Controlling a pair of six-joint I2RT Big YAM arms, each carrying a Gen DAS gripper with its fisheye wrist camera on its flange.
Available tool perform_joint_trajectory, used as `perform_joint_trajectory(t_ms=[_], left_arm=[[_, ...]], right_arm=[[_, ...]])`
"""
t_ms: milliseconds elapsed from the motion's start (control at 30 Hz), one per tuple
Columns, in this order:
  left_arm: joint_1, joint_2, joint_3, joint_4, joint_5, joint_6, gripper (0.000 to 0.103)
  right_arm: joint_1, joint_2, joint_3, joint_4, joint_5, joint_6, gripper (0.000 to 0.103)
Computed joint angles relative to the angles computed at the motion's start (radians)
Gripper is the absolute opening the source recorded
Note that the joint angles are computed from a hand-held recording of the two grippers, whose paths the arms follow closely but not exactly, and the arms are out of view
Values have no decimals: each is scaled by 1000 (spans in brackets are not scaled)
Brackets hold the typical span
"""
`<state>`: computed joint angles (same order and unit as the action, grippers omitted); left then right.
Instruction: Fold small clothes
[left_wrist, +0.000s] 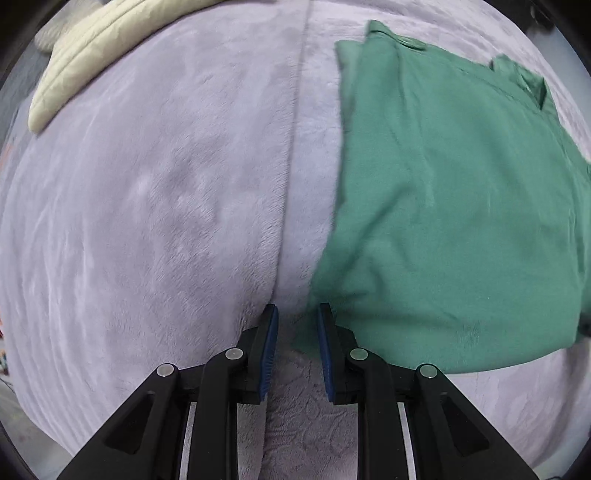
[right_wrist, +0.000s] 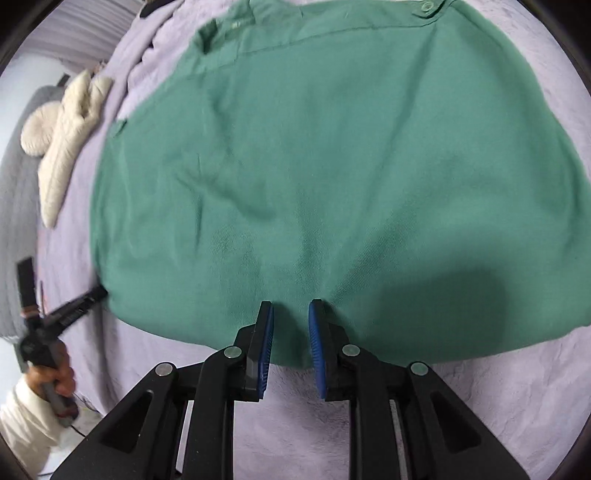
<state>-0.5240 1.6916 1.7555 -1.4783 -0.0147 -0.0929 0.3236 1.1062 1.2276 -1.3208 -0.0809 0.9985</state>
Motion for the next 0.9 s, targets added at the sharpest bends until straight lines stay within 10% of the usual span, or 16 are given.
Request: perform_joint_trajectory(t_ms=[233,633,700,900], left_arm=[[12,-55,-34,-3,51,13,23],[33,-118,10,3,162,62,26],[47,-110,20,-1,152,77,103],[75,-116,11,16,143,74,102]], right_arm=[[45,5,87,-129,-2,75,29],[152,50,135,-102,-10,179,43],[164,62,146,-92,-5,182,46],[185,86,162,-65,-8,211,57]])
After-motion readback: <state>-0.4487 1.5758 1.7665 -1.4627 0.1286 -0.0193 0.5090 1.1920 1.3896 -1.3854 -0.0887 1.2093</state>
